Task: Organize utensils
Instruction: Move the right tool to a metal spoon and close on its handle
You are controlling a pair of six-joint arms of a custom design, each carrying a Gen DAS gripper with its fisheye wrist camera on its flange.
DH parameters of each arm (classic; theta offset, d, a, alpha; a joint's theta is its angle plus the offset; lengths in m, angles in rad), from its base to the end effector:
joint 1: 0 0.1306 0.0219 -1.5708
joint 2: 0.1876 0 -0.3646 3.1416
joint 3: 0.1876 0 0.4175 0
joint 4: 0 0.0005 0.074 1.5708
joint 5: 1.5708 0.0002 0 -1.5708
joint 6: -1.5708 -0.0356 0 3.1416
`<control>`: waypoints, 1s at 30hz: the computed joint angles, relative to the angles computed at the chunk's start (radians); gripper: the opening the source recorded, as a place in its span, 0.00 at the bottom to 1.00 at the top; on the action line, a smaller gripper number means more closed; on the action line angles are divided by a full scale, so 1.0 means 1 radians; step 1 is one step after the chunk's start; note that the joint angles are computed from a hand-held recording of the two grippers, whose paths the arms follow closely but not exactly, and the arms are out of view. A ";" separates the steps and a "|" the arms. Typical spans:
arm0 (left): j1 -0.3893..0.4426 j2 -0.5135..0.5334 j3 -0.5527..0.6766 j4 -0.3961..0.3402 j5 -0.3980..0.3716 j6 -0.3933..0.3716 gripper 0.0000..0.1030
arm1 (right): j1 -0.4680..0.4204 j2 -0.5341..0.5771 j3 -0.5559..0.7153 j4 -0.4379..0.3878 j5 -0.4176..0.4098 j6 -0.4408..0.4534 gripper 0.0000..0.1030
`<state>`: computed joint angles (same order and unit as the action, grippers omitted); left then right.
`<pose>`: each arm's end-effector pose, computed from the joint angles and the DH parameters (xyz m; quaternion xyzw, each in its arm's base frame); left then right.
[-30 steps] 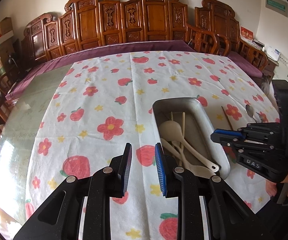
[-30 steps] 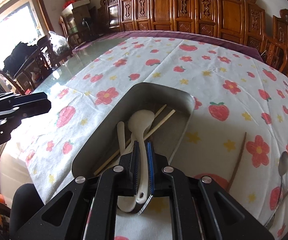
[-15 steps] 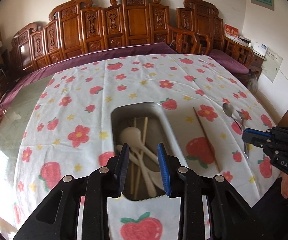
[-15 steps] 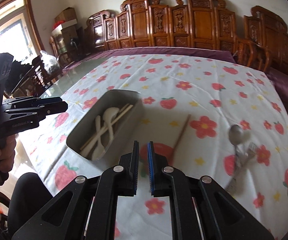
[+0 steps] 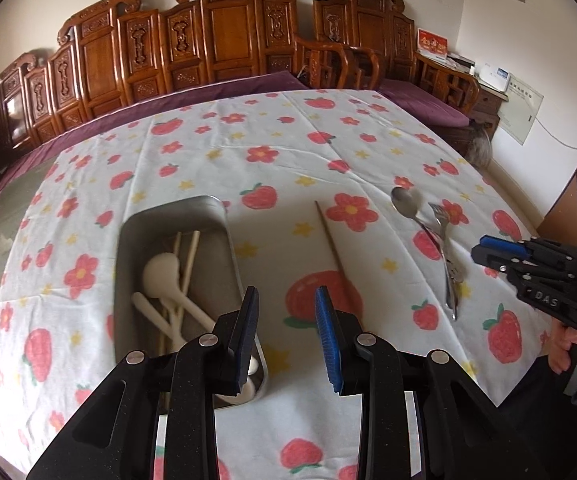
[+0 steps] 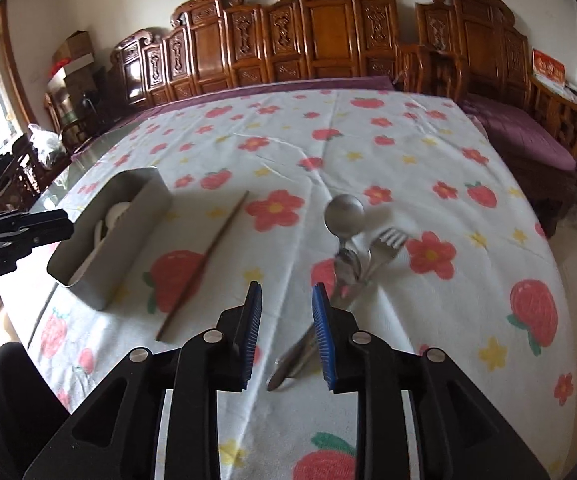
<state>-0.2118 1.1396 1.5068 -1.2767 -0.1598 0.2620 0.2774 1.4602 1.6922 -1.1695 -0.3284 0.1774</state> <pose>0.3829 -0.0770 0.5481 -0.0496 0.9419 -0.0026 0.3323 0.4970 0.1529 0.5032 -0.2609 0.9019 0.1705 0.2990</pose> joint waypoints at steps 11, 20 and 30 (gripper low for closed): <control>-0.063 -0.001 -0.061 0.085 -0.004 0.022 0.27 | -0.005 0.050 -0.006 0.005 0.071 0.019 0.28; -0.076 0.013 -0.094 0.100 0.024 0.043 0.30 | 0.030 0.072 0.008 -0.002 0.077 0.042 0.28; -0.087 0.009 -0.093 0.096 0.021 0.050 0.30 | 0.029 0.142 0.064 -0.008 0.109 0.033 0.27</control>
<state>-0.2989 1.1484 1.4140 -1.1803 -0.1385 0.3118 0.3062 1.6019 1.7564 -1.1776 -0.2189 0.2109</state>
